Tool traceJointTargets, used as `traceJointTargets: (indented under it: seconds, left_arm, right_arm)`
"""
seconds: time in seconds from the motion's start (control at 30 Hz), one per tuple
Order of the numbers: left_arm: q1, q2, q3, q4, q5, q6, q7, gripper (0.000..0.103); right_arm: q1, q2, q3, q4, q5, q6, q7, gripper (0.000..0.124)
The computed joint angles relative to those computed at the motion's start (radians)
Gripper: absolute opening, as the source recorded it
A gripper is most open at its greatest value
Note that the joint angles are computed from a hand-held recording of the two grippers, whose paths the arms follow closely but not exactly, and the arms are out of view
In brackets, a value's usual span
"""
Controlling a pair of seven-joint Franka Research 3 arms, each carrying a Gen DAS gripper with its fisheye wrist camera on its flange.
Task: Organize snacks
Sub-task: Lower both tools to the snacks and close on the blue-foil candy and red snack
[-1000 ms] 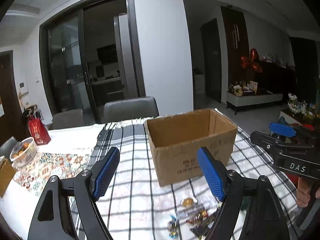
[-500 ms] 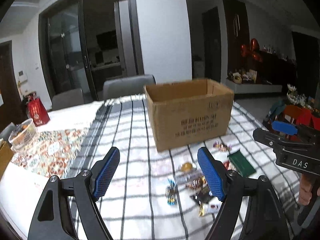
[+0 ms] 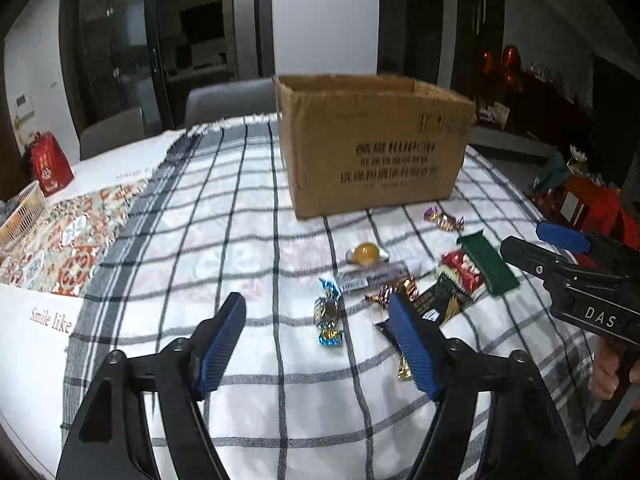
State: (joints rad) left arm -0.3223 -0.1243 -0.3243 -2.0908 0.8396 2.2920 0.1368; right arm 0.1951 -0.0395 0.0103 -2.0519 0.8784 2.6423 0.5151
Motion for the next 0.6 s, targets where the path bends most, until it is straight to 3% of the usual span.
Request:
traceJointTargets:
  seconds: [0.23,0.6]
  left_arm:
    - [0.008,0.037,0.023,0.002,-0.048,0.062,0.05,0.062]
    - [0.021,0.085,0.049,0.009,-0.133,0.106,0.112,0.042]
  right_arm:
    - [-0.014,0.055,0.004,0.045,-0.051,-0.065,0.071,0.059]
    - [-0.029,0.126,0.023,0.094,-0.131,-0.106,0.154,0.045]
